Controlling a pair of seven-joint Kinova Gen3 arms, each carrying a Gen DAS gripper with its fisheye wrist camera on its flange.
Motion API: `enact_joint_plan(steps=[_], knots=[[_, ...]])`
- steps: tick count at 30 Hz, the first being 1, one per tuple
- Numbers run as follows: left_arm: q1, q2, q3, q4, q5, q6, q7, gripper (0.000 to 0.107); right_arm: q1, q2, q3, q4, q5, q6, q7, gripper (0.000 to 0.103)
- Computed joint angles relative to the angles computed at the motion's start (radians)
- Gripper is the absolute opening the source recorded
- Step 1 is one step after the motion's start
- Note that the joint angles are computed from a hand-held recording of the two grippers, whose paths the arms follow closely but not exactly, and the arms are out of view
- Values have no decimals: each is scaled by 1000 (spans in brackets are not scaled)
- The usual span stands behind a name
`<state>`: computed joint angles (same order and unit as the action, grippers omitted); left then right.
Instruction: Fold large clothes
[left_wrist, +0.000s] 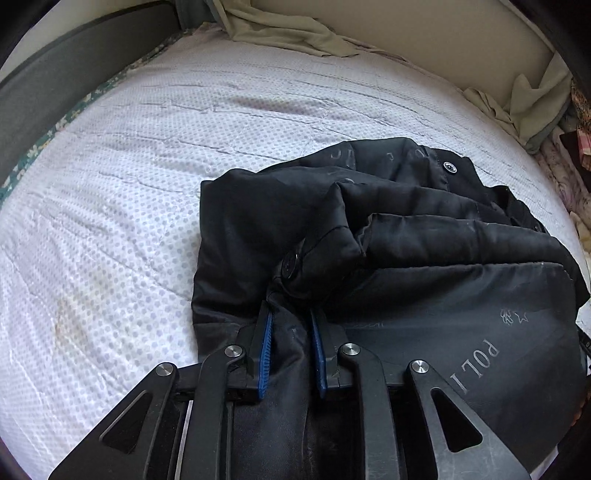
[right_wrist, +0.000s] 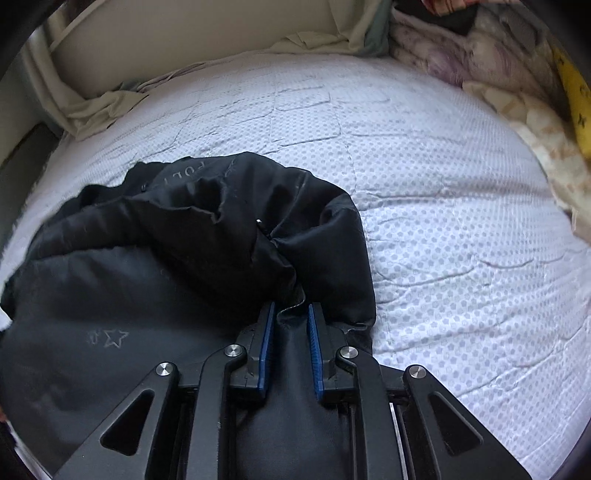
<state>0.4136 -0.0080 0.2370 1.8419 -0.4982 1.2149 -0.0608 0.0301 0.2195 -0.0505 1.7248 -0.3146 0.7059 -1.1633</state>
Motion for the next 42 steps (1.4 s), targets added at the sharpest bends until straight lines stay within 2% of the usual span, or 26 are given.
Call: enact_joint_plan(steps=[2,6,8,9,10,13,15,17,20,22,24,25,27,29,31,35,38,42], knots=[[-16,-13,-14,-2,29,-13,-17,25,5,3,6,-16,-19,24,-8,11],[-35,-37,-8,-48,67,38,-27,27,174,49,-99,-121,-107,182,-30,21],[-30,-35,11,-99,59,115,-38,37,242,63,-151,-171,-112,251,-66,37],[-24,-35,21,-121,46,156,-36,40,248,52,-150,-183,-104,264,-86,57],[-13,-32,36,-145,24,196,-24,44,237,31,-130,-179,-105,260,-89,68],[43,-19,82,-210,-82,318,32,50,115,-81,-9,-130,-60,162,-67,68],[97,-2,122,-256,-163,372,76,58,34,-168,55,-74,-67,81,9,68],[150,20,135,-291,-206,362,76,65,-25,-234,78,-18,-125,16,90,68],[195,52,118,-319,-188,289,16,69,-140,-267,136,21,-176,35,181,64],[206,90,92,-325,-150,245,-11,69,-161,-262,93,42,-130,26,166,60],[207,119,57,-311,-98,209,-26,69,-131,-240,10,59,-48,-3,98,60],[202,134,40,-299,-66,197,-33,69,-132,-224,-7,62,-8,-8,58,60],[213,149,21,-277,-44,188,-36,69,-153,-197,-10,66,65,1,-9,60],[234,180,14,-288,-63,208,-69,70,-193,-168,5,83,124,-26,-48,60],[249,183,1,-265,-69,197,-76,72,-166,-152,-16,98,117,-35,-41,60],[234,160,-19,-195,-60,104,-59,74,-150,-140,-14,144,58,-85,3,60],[250,175,-14,-191,-84,110,-34,75,-145,-154,-17,188,33,-131,23,60],[266,192,-20,-186,-107,105,-13,75,-167,-161,-22,237,74,-222,-5,60]])
